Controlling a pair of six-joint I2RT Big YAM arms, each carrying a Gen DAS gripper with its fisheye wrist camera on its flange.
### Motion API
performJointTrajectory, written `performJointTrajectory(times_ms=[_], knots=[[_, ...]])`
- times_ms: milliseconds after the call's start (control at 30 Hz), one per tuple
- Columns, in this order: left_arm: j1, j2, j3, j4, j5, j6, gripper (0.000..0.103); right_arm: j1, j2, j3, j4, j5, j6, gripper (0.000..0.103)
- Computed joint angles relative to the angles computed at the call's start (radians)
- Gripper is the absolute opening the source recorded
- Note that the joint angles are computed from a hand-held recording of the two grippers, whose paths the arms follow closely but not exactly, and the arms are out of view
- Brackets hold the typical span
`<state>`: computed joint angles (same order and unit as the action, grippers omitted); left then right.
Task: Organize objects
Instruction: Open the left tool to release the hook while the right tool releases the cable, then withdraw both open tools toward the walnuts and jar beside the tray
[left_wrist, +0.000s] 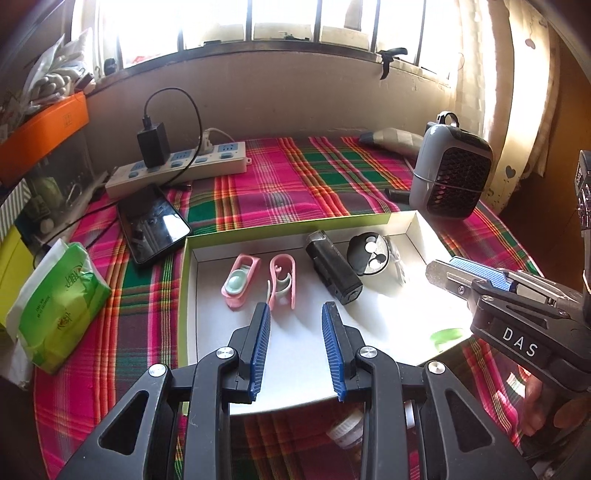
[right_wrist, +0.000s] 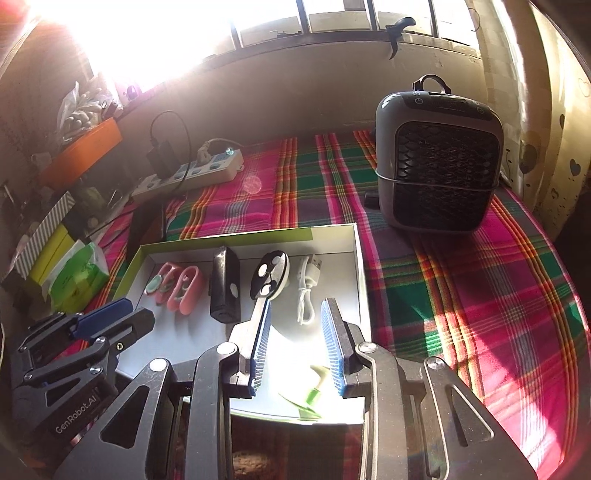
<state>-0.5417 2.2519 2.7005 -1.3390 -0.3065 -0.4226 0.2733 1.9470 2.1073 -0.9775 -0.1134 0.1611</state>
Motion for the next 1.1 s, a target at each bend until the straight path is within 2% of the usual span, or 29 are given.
performJointTrajectory(times_ms=[367,500,600,900,1100], knots=[[-0.027,-0.166,-0.287,0.14,-0.01,-0.028,0.027,0.019,-0.113,-0.162,0.09,0.019,-0.02,0.03],[-0.038,-0.203,-0.349,0.165,-0.02,-0.036,0.027,0.026,-0.148,-0.217,0.121,0.022,-0.027,0.031],[-0.044,-0.226,-0.388,0.18,-0.023,-0.041,0.027,0.029,-0.172,-0.253,0.141,0.02,-0.032,0.037],[-0.058,-0.304,-0.523,0.247,-0.017,-0.066,0.027,0.028,-0.233,-0.348,0.179,0.018,-0.027,0.038],[-0.061,-0.341,-0.591,0.268,-0.015,-0.09,0.027,0.028,-0.268,-0.402,0.197,0.034,-0.033,0.038]])
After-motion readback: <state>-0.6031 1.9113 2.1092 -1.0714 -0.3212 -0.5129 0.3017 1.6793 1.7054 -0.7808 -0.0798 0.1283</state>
